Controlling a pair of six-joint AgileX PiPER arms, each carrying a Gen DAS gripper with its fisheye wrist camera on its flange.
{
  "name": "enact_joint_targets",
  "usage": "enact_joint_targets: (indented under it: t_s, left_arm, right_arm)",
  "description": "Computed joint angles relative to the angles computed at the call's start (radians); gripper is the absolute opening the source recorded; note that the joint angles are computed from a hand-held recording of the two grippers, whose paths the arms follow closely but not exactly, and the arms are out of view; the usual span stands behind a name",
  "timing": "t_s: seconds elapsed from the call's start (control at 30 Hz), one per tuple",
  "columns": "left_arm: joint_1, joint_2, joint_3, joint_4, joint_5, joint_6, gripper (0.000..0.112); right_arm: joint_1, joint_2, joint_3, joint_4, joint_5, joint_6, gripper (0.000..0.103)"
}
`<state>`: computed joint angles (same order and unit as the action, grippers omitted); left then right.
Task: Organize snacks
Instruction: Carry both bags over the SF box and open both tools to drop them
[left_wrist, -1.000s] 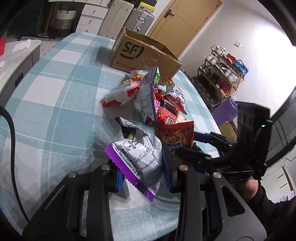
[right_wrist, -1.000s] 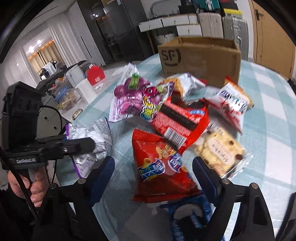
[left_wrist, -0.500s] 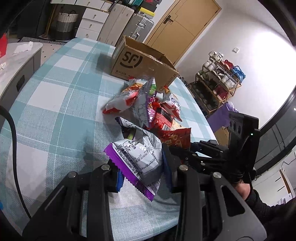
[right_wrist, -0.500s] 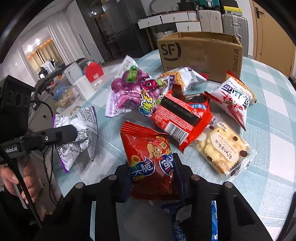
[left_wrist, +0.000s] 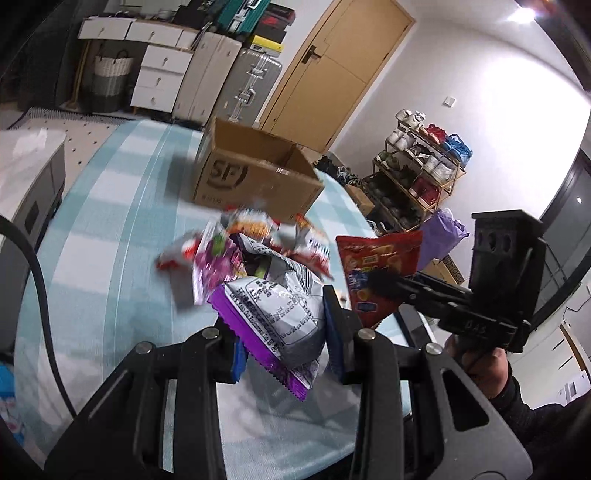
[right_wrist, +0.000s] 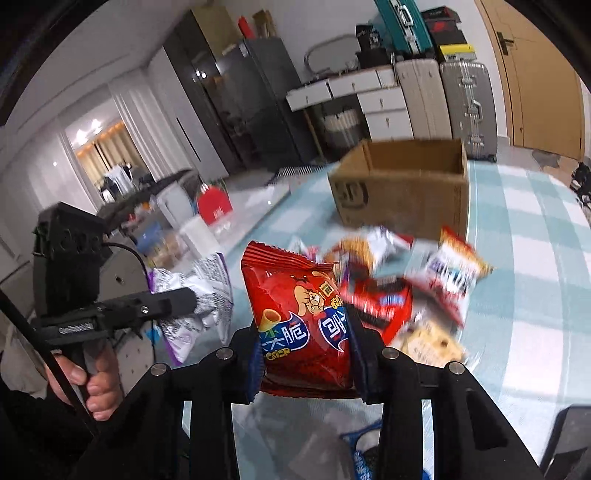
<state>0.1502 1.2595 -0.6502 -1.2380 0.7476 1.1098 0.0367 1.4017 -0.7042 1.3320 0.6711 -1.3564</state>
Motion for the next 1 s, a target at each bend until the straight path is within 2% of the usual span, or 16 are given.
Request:
enact_joint_targets:
  t_s: [0.23,0.3,0.5,0.77,1.0]
  left_arm:
    - [-0.083,0.043,-0.197,0.139,-0.036,-0.201,0.031]
    - [-0.110,0.059,-0.254,0.186,-0.052,-0.262,0.031]
    - [-0.225,0.116,-0.464,0.474,-0.131,-0.528,0.031]
    - [-0.291,0.247,-0.777,0.712,-0.060,-0.766,0.031]
    - [-0.320,0.451,-1.179,0.861,0.111,-0.922,0.031]
  right_arm:
    - [-0.063,-0.047,-0.136,-0.088,0.084,0.117,0.038]
    - [-0.095,-0.052,-0.180,-0.098,0.131,0.145,0.038]
    - [-0.162,0.000,-0.356,-0.107,0.225,0.239,0.038]
    - [-0.174,0.120,-0.664,-0.162,0.288,0.411,0.038]
    - [-0.168,0.290,-0.985,-0.239,0.334,0.595,0.038]
